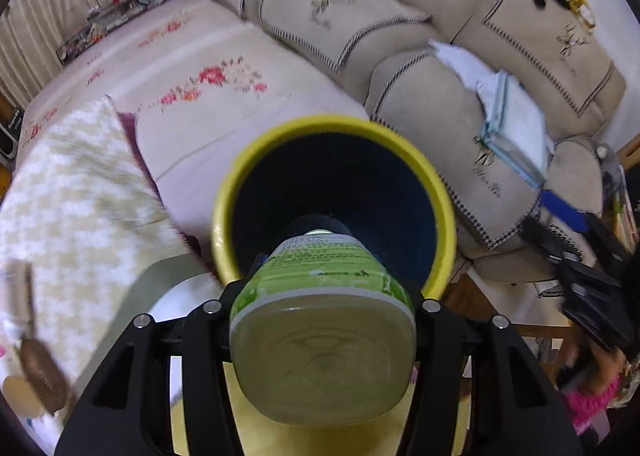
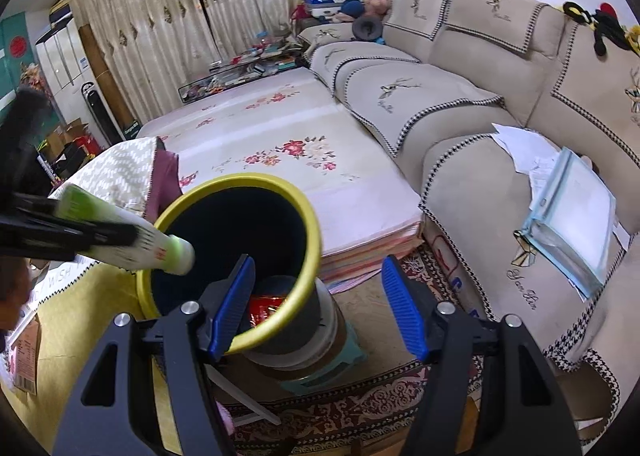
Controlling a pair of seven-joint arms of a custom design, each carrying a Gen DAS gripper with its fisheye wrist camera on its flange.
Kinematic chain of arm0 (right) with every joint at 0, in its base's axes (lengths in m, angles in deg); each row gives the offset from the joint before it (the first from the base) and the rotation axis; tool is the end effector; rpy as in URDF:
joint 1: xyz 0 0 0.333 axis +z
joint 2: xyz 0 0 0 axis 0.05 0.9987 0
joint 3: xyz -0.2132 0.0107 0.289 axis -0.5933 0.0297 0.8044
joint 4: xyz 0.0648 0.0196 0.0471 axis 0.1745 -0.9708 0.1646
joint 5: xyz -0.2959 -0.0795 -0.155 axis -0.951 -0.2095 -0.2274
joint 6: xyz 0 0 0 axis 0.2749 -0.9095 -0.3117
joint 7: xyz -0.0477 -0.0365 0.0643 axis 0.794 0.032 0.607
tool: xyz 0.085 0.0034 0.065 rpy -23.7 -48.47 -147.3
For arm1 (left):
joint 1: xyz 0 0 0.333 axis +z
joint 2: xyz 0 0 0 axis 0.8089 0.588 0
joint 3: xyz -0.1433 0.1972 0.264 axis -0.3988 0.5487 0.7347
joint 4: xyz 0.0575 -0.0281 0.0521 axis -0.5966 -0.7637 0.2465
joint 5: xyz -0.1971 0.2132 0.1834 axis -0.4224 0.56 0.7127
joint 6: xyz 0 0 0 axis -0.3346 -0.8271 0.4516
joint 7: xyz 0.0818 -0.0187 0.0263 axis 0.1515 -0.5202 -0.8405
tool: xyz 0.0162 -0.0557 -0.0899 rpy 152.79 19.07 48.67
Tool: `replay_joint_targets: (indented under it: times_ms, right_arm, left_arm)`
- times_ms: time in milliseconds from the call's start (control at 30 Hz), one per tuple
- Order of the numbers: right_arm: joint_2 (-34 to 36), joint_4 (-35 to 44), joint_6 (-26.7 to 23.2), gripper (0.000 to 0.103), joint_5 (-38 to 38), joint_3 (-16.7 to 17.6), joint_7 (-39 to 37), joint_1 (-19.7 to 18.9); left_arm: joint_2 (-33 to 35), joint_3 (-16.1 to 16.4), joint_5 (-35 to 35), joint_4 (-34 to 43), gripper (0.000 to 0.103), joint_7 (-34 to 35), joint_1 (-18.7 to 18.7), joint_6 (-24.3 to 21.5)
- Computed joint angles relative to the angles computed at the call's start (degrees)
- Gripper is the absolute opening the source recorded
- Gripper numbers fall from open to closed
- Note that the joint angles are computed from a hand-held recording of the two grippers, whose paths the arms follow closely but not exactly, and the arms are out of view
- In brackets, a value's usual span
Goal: Collect trash
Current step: 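Carry the bottle over the yellow bin and open the left gripper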
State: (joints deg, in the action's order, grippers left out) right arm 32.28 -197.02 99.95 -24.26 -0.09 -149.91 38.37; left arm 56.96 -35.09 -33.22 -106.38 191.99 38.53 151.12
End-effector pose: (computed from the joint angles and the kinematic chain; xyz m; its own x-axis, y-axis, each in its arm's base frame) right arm 0.3156 0.3556 0.4794 -0.4958 -0.8584 -0.1318 -0.5889 0.4439 -0.6754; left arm 0.5392 -0.2901 0.4975 -0.7902 -0.6043 0.1022 -0.5983 0.7244 -0.3426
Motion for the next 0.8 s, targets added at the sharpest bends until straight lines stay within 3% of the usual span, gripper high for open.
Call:
replay_joint_targets:
  times_ms: [100,200,267,367,500,600,667,800]
  right_arm:
    - [-0.8,-1.4,0.5,0.063,0.3,0.0,0.9,0.0]
    - [-0.9,-2.0,1.3,0.063,0.5,0.1,1.5,-0.2]
    - [-0.9,-2.2,1.5,0.064,0.4,0.3,1.9,-0.1]
    - [-0.7,-1.8,1.6,0.064,-0.1,0.5,2.2,0.1]
    - [0.2,-0.7,1.8,0.064,-1.1,0.8,2.9,0.6]
    - [1.4,0.8,2.1,0.064,-1.7,0.8,2.8,1.1]
    - [3.0,2.7,2.5,0.065,-2.2,0.7,1.8,1.7]
    - [7.2,8.0,3.3,0.067,-3.7,0.2,-0.6,3.2]
  left_arm:
    - [2.5,0.4,3.2,-0.2,0.053,-3.1,-2.0,3.0]
    - [4.0,0.7,5.0,-0.3,0.067,-5.5,-3.1,5.3]
    - [4.0,0.6,5.1,-0.6,0.067,-6.2,-3.0,6.0]
    - [0.6,-0.7,0.4,-2.4,0.068,-3.3,-0.4,5.0]
    - [-8.6,-0.7,-10.0,-8.4,0.079,4.9,3.8,6.3]
    - [-16.7,2.0,-19.8,-13.8,0.085,12.6,6.1,7.0]
    - [-22.0,5.5,-27.0,-17.3,0.089,17.8,7.6,6.2]
    - [-30.3,11.9,-33.6,-23.9,0.096,24.4,11.1,7.1]
